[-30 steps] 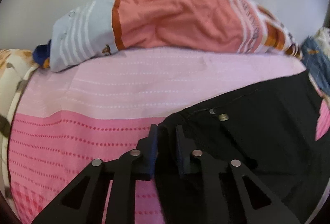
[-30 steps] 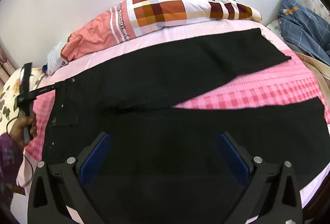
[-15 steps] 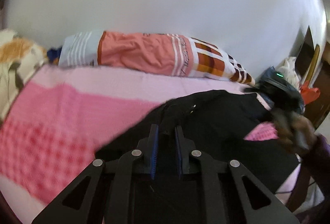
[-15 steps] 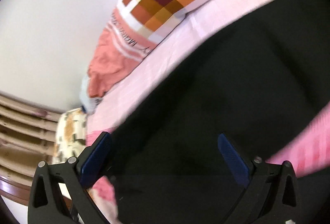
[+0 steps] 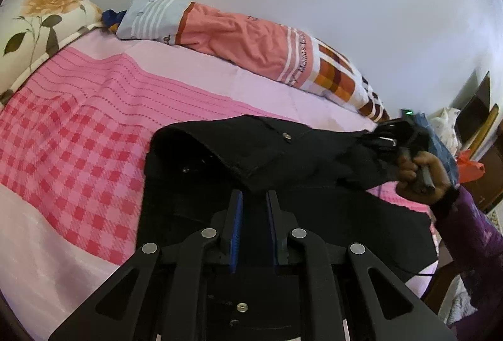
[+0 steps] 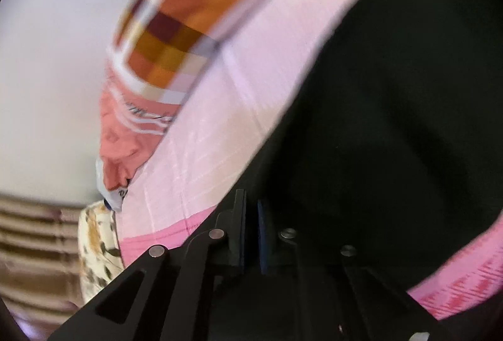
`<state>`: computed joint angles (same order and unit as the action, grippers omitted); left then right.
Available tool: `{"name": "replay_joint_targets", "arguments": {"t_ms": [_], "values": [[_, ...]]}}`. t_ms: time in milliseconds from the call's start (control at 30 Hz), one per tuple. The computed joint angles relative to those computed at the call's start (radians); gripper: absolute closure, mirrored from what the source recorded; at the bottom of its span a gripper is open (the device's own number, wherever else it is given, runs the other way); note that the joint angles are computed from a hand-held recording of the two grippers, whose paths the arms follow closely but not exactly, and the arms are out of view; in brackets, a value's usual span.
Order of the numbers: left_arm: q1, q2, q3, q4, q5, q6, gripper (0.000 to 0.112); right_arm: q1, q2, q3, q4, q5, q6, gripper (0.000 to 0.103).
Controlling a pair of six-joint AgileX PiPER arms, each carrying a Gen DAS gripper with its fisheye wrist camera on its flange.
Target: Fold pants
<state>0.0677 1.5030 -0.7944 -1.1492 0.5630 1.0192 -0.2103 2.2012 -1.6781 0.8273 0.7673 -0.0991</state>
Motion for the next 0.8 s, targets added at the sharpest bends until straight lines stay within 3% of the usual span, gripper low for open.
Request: {"name": "replay_joint_targets", "arguments": {"t_ms": [133, 267, 333, 433, 567, 667, 733, 800], "values": [[0.018, -0.011, 0.004, 0.027, 0.014, -0.001, 0.097, -0.018, -0.083, 0.108, 0.058, -0.036, -0.131, 0.096], [0.108, 0.012, 0.004, -0.057, 0.140, 0.034, 0.092, -0.029, -0.040, 0.035, 0.022, 0.018, -0.073, 0.088], [0.134, 0.019, 0.006, -0.054, 0.160, 0.011, 0.079, -0.031, -0.032, 0.019, -0.015, 0.018, -0.039, 0.073], [0.159, 0.049, 0.001, -0.052, 0.199, -0.009, 0.071, -0.046, -0.014, 0.020, 0.012, 0.002, -0.026, 0.054], [0.140, 0.079, -0.030, -0.057, 0.232, -0.015, 0.067, -0.059, 0.032, -0.011, 0.080, 0.015, -0.023, 0.046], [0.160, 0.117, -0.058, -0.134, 0.339, 0.004, 0.058, -0.060, 0.070, -0.043, 0.110, 0.049, -0.006, 0.042], [0.167, 0.134, -0.066, -0.173, 0.384, -0.013, 0.041, -0.056, 0.087, -0.059, 0.124, 0.061, -0.007, 0.042], [0.148, 0.145, -0.081, -0.164, 0.366, -0.060, 0.032, -0.045, 0.099, -0.085, 0.098, 0.062, 0.004, 0.042]]}}
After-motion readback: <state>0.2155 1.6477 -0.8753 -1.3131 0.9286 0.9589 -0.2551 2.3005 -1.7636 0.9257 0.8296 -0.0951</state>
